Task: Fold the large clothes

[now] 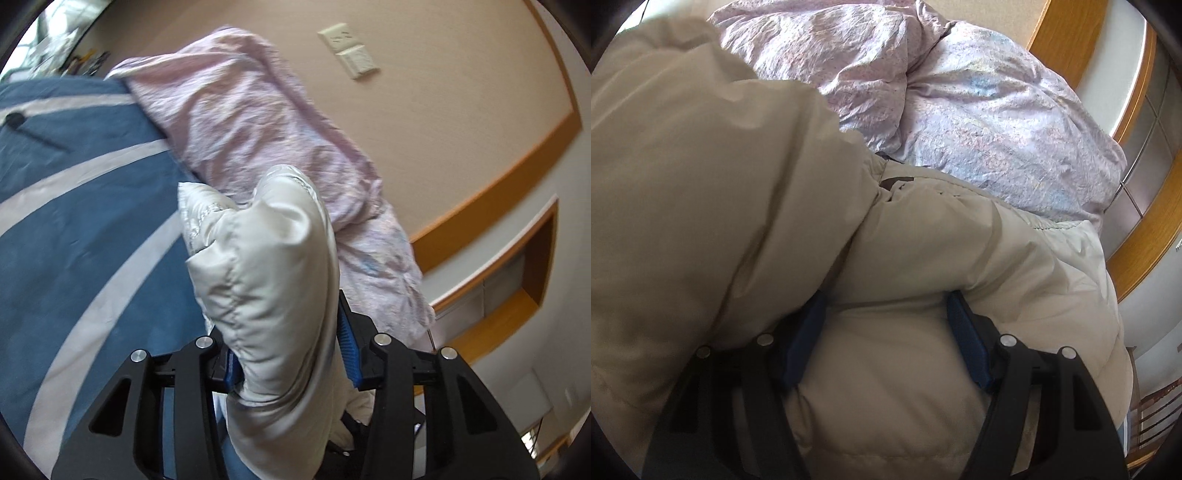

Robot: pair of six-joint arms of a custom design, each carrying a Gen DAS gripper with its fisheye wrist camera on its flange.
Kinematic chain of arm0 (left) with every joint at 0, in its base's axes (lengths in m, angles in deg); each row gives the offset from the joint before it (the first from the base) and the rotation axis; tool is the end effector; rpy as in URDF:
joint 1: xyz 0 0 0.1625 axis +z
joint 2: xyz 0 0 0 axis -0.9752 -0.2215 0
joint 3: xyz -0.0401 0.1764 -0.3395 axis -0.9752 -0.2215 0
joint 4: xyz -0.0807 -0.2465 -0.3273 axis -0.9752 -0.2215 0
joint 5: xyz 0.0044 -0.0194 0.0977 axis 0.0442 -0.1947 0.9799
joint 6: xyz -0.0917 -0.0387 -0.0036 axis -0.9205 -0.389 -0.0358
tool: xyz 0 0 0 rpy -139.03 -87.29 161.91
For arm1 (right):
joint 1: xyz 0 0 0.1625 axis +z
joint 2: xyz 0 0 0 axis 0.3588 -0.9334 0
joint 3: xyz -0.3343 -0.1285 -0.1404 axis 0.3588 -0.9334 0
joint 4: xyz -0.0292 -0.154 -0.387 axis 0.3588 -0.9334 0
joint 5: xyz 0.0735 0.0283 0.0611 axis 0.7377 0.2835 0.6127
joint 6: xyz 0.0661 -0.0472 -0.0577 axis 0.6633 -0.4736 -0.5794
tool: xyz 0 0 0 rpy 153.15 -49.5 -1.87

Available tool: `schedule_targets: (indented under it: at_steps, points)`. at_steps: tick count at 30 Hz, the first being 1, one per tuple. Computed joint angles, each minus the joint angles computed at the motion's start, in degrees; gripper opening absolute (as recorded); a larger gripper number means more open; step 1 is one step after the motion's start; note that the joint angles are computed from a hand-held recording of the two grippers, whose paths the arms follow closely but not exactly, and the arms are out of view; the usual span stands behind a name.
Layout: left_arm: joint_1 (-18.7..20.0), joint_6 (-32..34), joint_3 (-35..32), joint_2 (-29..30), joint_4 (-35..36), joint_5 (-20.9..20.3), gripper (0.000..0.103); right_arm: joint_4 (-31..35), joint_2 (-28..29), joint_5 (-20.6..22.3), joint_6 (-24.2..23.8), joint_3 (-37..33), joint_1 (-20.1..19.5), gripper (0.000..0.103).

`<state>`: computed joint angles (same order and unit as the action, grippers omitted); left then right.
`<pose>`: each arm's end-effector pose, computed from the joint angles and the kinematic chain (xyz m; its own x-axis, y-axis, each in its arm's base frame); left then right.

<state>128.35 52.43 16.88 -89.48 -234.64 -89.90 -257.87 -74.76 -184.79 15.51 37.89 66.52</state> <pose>-0.3378 -0.6605 0.0405 -0.9460 0.2527 0.2029 0.0240 0.6789 -0.7338 0.0332 -0.6177 0.2930 -0.3823 0.2530 0.8887 -0.5163 0.7391 -0.4325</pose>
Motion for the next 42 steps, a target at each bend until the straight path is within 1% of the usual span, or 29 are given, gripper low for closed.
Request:
schedule_targets:
  at_steps: [2, 4, 6, 8, 10, 11, 12, 13, 14, 16, 19, 21, 22, 23, 26, 28, 31, 32, 34, 37, 40, 42]
  points:
    - [-0.8, 2.3, -0.3, 0.3, -0.5, -0.2, 0.043, 0.2, -0.2, 0.4, -0.2, 0.1, -0.1, 0.069]
    - [-1.5, 3.7, -0.5, 0.5, -0.9, -0.1, 0.043, 2.4, -1.4, 1.2, 0.4, 0.7, -0.3, 0.069]
    - [-2.0, 4.5, -0.7, 0.5, -1.3, -0.6, 0.043, 5.3, -3.5, 2.3, 2.3, 1.8, -0.5, 0.069]
    - [-2.3, 5.1, -0.9, 0.5, -1.5, -1.2, 0.043, 7.1, -6.3, 4.2, 3.7, 3.8, -0.8, 0.069]
    - [-2.8, 5.9, -1.5, 0.8, -1.6, -1.7, 0.043, 7.4, -8.1, 5.5, 4.5, 5.5, -1.0, 0.069]
    - [-3.0, 6.5, -1.8, 1.0, -1.7, -2.0, 0.043, 8.8, -9.1, 6.5, 5.2, 6.2, -1.3, 0.069]
    - [-3.2, 7.1, -1.9, 1.1, -1.9, -2.0, 0.043, 10.1, -9.0, 6.1, 5.2, 5.9, -1.4, 0.07]
    - [-3.5, 7.8, -2.1, 1.3, -1.9, -2.1, 0.043, 10.2, -8.0, 5.3, 3.8, 5.2, -1.5, 0.071]
    - [-3.7, 8.3, -2.4, 1.5, -1.6, -2.3, 0.043, 9.1, -7.1, 5.2, 2.1, 4.7, -1.5, 0.072]
    - [-4.1, 9.1, -3.0, 2.2, -1.3, -2.0, 0.043, 9.0, -6.4, 5.4, 1.2, 4.0, -1.7, 0.074]
    - [-4.7, 9.4, -3.3, 2.7, -0.9, 1.0, 0.043, 9.5, -6.7, 6.6, 1.8, 4.2, -2.1, 0.075]
    - [-5.4, 9.6, -3.6, 2.7, 0.7, 5.3, 0.043, 9.6, -7.5, 7.8, 2.3, 5.1, -2.4, 0.075]
    - [-6.1, 10.0, -4.2, 2.8, 2.6, 9.0, 0.044, 9.9, -7.9, 8.3, 2.6, 5.4, -2.5, 0.075]
    - [-6.4, 10.2, -4.8, 3.1, 4.0, 11.5, 0.045, 10.1, -8.2, 8.6, 3.0, 5.6, -2.6, 0.075]
    - [-6.1, 9.7, -7.2, 4.1, 8.0, 14.2, 0.046, 11.2, -8.9, 9.5, 4.3, 6.0, -2.9, 0.075]
    - [-5.6, 9.5, -8.9, 4.8, 10.0, 13.9, 0.045, 11.6, -9.1, 9.6, 4.8, 6.1, -2.9, 0.075]
    - [-5.4, 10.2, -9.6, 5.1, 10.7, 12.5, 0.03, 11.5, -8.9, 9.4, 4.7, 5.9, -2.9, 0.075]
    - [-5.6, 11.5, -9.4, 5.1, 10.0, 11.6, 0.028, 11.4, -8.9, 9.5, 4.8, 6.0, -3.0, 0.075]
    - [-6.4, 13.9, -8.2, 4.8, 8.0, 10.3, 0.026, 11.0, -9.0, 9.9, 4.7, 6.2, -3.1, 0.075]
    - [-7.4, 16.7, -7.7, 4.9, 5.8, 7.5, 0.025, 9.8, -9.4, 11.1, 4.2, 6.8, -3.4, 0.075]
    - [-8.5, 19.3, -8.0, 5.3, 4.7, 5.6, 0.024, 8.6, -11.3, 12.1, 3.5, 8.6, -3.6, 0.071]
    - [-9.1, 20.5, -8.2, 5.6, 4.3, 4.3, 0.024, 4.7, -14.1, 14.1, 1.7, 11.6, -3.6, 0.071]
